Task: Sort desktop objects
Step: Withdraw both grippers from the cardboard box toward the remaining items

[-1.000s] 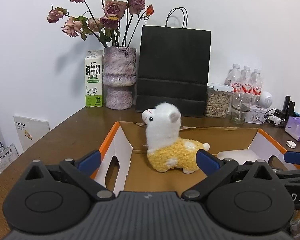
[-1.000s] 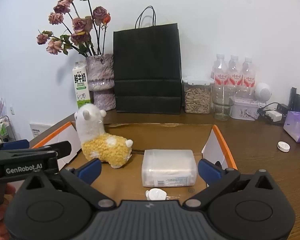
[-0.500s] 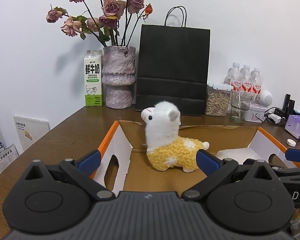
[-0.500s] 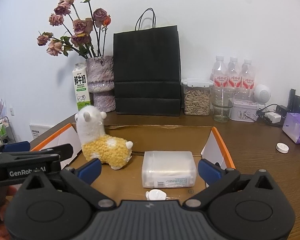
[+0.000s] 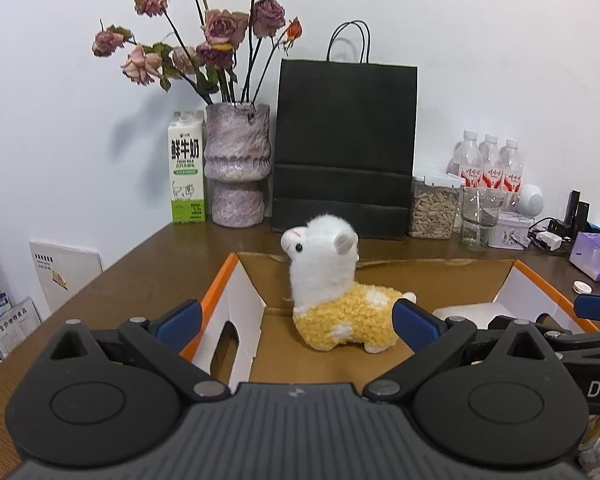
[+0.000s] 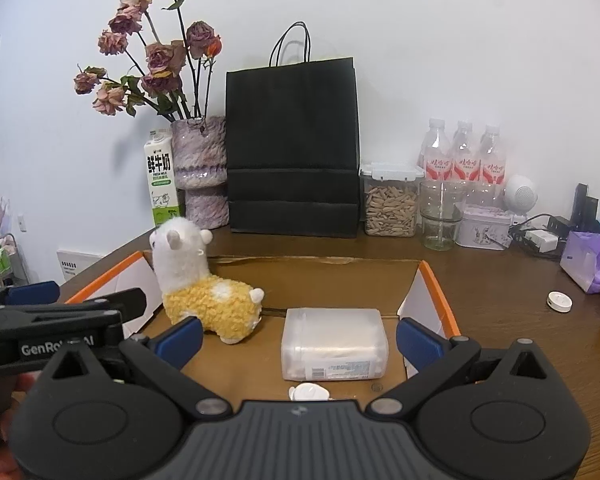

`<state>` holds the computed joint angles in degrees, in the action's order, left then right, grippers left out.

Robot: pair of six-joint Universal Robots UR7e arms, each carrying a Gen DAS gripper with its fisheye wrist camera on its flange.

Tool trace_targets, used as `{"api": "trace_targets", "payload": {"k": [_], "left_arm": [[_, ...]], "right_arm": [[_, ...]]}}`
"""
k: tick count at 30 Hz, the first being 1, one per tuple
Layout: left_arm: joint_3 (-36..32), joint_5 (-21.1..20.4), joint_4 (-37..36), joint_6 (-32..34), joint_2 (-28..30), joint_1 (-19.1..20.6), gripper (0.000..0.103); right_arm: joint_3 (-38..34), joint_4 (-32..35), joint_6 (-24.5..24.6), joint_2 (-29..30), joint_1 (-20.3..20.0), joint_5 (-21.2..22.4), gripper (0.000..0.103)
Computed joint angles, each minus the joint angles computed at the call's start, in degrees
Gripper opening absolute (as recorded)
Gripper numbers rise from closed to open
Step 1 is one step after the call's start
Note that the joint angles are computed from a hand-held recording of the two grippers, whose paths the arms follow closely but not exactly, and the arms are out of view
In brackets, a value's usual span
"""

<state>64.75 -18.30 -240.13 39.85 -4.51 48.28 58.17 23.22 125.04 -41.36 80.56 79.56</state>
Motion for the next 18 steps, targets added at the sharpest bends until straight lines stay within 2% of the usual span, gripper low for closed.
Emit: {"api": "trace_targets", "payload": {"k": [8, 18], "left_arm": [[-2.5, 0.7, -6.4, 8.3, 0.6, -1.4, 0.103], [0.9, 2.5, -16.9, 17.8, -1.6, -5.1, 0.103]], "right_arm": [[3.4, -0.9, -0.7, -3.0, 0.5, -1.6, 0.103], [11.8, -3.9, -1.3, -10.1, 0.5, -4.3, 0.103]]}}
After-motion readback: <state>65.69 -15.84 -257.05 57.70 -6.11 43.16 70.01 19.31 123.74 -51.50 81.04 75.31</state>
